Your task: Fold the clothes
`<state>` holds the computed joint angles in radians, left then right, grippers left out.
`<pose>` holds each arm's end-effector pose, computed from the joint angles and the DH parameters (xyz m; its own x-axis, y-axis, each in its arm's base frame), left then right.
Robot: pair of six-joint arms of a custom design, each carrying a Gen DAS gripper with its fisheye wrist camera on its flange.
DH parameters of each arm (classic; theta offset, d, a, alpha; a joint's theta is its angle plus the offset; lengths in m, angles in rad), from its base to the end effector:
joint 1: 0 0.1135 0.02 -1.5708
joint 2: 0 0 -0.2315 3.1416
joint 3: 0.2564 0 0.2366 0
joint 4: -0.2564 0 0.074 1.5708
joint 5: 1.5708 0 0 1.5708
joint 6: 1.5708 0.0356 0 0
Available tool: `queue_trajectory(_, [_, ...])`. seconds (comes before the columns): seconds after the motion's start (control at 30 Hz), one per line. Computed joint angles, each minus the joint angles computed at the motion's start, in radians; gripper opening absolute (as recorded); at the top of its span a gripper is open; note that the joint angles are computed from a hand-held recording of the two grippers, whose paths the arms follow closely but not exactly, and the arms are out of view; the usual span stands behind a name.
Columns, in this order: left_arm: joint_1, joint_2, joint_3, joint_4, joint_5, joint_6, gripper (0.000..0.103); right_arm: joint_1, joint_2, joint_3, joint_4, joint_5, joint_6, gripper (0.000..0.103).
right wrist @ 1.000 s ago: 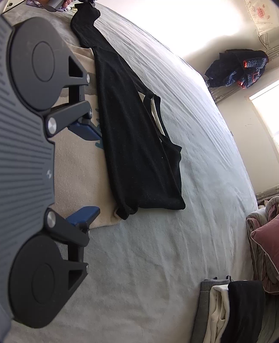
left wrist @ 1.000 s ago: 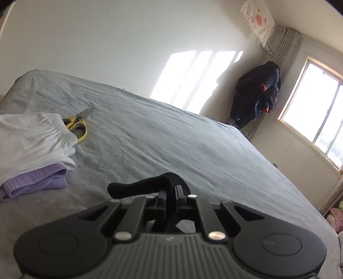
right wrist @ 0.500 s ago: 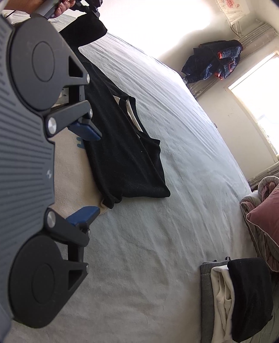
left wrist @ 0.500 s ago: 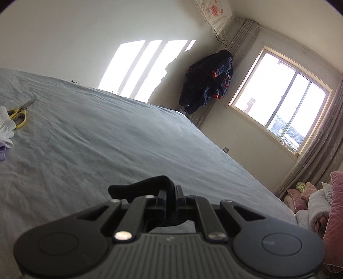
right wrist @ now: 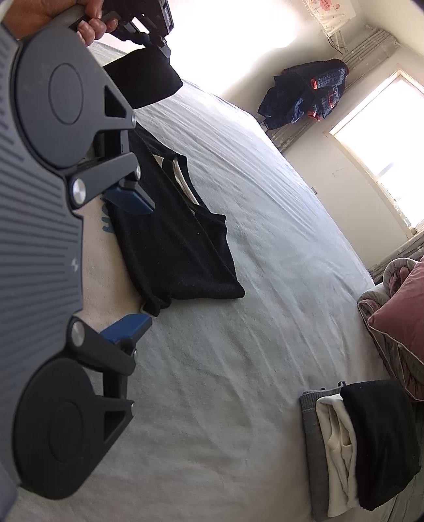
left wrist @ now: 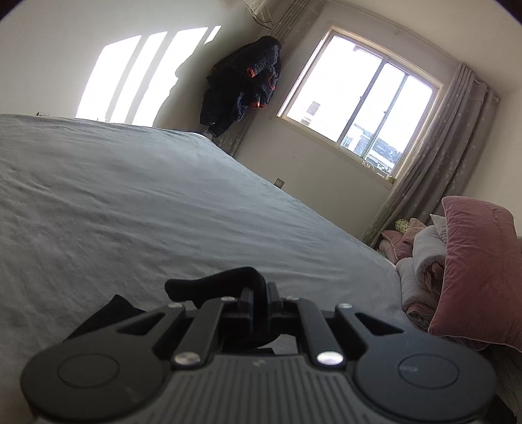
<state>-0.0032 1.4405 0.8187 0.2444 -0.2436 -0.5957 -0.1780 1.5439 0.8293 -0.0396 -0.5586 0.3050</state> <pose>0.3118 0.0076 0.2185 -0.1810 -0.5439 -0.8194 -0.3898 0.8046 -0.4480 0.3005 -0.0349 0.1689 -0.7119 0.3868 -0.5862 -0.0170 0.8249 0.5650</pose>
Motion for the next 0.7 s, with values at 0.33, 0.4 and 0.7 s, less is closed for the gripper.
queue_trajectory(0.33, [-0.055,0.049,0.065,-0.025,0.165,0.048,0.007,-0.046,0.023,0.028,-0.013,-0.045,0.046,0.073])
queue_trajectory(0.4, [-0.069,0.051,0.058,-0.012,0.183,0.049,0.007,-0.048,0.023,0.029,-0.012,-0.048,0.045,0.073])
queue_trajectory(0.7, [-0.197,0.164,0.01,0.042,0.192,0.093,0.007,-0.04,0.032,0.03,-0.019,-0.04,0.039,0.073])
